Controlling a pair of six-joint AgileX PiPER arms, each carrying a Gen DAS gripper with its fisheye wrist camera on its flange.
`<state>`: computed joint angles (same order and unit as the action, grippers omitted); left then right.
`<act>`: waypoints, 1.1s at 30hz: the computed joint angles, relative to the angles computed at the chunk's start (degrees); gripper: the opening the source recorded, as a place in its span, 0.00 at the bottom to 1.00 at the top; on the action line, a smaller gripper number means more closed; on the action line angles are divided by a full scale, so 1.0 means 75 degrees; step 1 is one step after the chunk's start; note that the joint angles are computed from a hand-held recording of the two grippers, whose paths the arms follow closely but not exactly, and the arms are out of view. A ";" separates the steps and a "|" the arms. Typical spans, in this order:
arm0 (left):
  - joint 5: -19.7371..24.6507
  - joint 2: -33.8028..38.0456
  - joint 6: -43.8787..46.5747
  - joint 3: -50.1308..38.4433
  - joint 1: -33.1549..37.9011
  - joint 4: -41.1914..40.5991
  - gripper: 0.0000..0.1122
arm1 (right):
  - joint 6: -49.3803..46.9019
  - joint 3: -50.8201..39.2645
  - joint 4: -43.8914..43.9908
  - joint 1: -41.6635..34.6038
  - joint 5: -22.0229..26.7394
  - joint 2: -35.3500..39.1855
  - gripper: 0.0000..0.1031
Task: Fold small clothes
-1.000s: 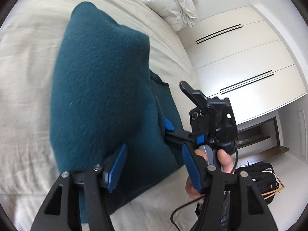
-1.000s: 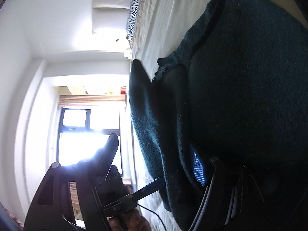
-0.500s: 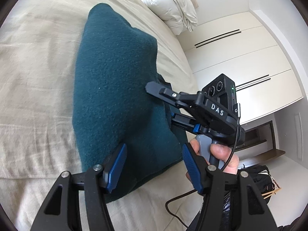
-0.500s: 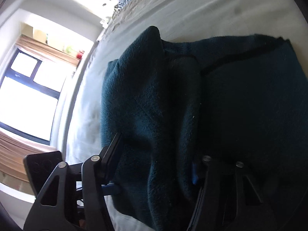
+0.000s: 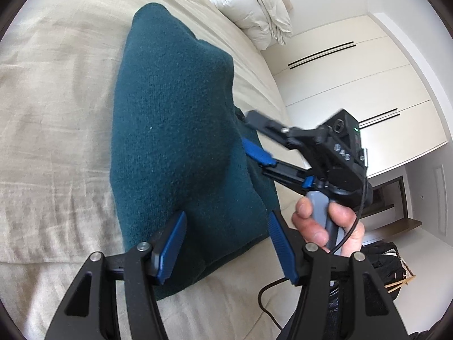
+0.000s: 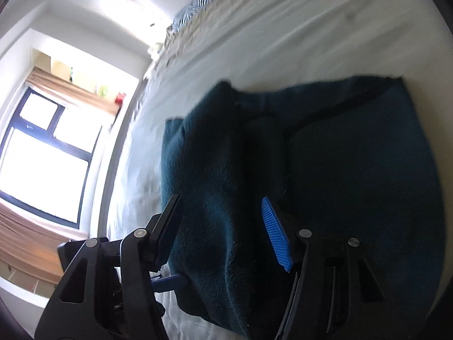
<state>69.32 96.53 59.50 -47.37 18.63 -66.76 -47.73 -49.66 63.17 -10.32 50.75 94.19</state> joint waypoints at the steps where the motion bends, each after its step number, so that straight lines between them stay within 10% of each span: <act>1: 0.0013 0.0027 -0.0032 -0.0041 -0.0004 0.0018 0.56 | 0.0128 -0.0080 -0.0184 0.0167 -0.0003 0.0157 0.54; 8: -0.0072 0.0063 -0.0104 -0.0100 -0.0100 0.0005 0.56 | 0.0695 -0.0118 -0.1066 0.0894 -0.0654 0.0083 0.12; 18: -0.0525 -0.0184 -0.0333 -0.0272 -0.0837 -0.0041 0.56 | -0.0470 0.0798 -0.0554 -0.0403 -0.0566 -0.0668 0.08; 25: -0.0867 0.0195 -0.0464 -0.0365 -0.1170 0.0027 0.56 | -0.0705 0.0998 0.0457 -0.0088 -0.0626 -0.0064 0.19; 29: -0.0617 0.0456 -0.0342 -0.0450 -0.0896 0.0001 0.52 | -0.0712 0.0884 0.0608 -0.1052 -0.0222 -0.0163 0.59; 33: -0.0521 0.0516 -0.0131 -0.0353 -0.0726 -0.0043 0.51 | -0.0882 0.0421 0.0459 -0.1282 0.0460 0.0507 0.59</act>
